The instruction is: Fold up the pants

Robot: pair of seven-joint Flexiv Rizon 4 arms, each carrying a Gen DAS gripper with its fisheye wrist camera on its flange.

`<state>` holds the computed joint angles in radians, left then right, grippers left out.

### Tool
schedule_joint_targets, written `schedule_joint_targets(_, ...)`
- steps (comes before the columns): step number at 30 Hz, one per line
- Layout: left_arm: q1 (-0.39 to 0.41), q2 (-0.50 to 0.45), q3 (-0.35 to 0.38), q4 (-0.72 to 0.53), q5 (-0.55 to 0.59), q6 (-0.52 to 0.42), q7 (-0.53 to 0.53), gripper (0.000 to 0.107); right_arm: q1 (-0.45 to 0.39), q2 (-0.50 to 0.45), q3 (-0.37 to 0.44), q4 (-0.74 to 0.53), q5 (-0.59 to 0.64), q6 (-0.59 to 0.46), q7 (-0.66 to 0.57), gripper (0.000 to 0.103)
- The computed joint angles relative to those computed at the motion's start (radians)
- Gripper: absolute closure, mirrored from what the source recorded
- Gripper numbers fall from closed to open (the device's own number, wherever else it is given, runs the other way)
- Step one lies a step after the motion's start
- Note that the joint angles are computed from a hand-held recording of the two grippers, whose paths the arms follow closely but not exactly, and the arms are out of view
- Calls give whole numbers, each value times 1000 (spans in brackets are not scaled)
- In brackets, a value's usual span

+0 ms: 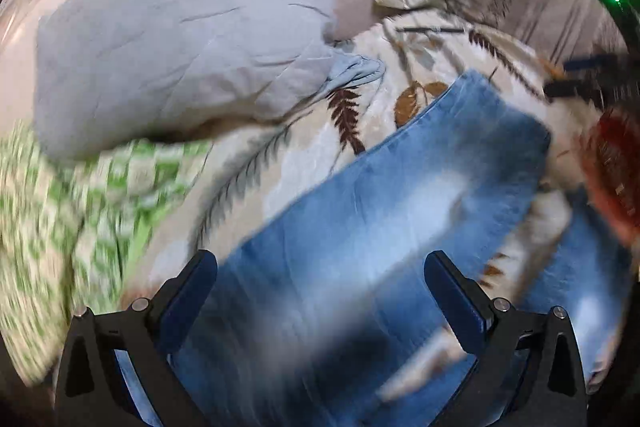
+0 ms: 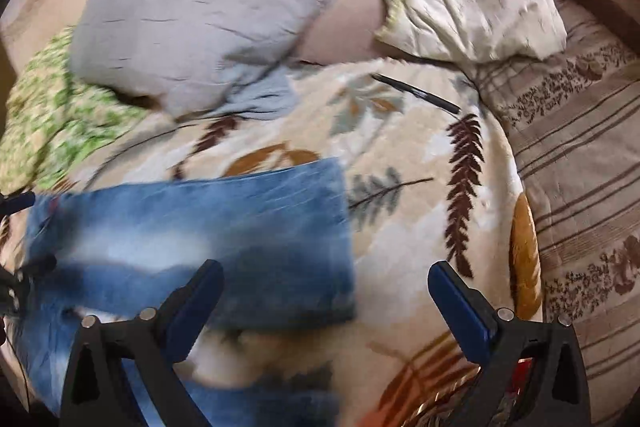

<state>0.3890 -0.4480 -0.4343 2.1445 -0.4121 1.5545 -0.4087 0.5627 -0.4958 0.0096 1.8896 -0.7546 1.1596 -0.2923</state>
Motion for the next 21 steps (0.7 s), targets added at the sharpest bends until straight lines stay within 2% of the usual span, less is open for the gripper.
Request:
schedule_joint_targets(3,-65,-77,60,-102,39,-62,27,4,-37,-67,23,-79,67,-14,-82,5)
schedule_joint_targets(7,-143,-164,150,-223,75,-120,44,4,-81,-173,58,-220,194,-62,-233,16)
schedule_joint_targets(9,-186,-205,205,-295,84,-180,25,4,-104,-231,87,-300,265,-97,-316,20)
schedule_joint_targets(10,-210,-217,238,-326,91,-225,9,4,-114,-264,105,-346,299,-120,-363,25)
schedule_joint_targets(11,-241,-231,284,-368,104,-296,-15,9,-120,-289,119,-382,327,-137,-403,41)
schedule_joint_targets(12,-252,-239,304,-396,110,-363,-23,24,-130,-314,141,-419,359,-158,-448,56)
schedule_joint_targets(13,-268,-249,333,-433,124,-451,-36,92,-135,-345,159,-465,400,-185,-518,82)
schedule_joint_targets(14,-278,-253,351,-448,128,-474,-67,97,-121,-353,145,-479,380,-212,-523,89)
schedule_joint_targets(16,-254,-228,324,-416,100,-462,-37,99,-81,-344,94,-456,364,-178,-527,98)
schedule_joint_targets(18,-238,-185,308,-359,89,-422,8,99,-50,-301,54,-392,354,-109,-496,100)
schedule_joint_targets(21,-171,-79,223,-223,-7,-341,125,99,27,-204,-37,-262,269,-24,-414,100)
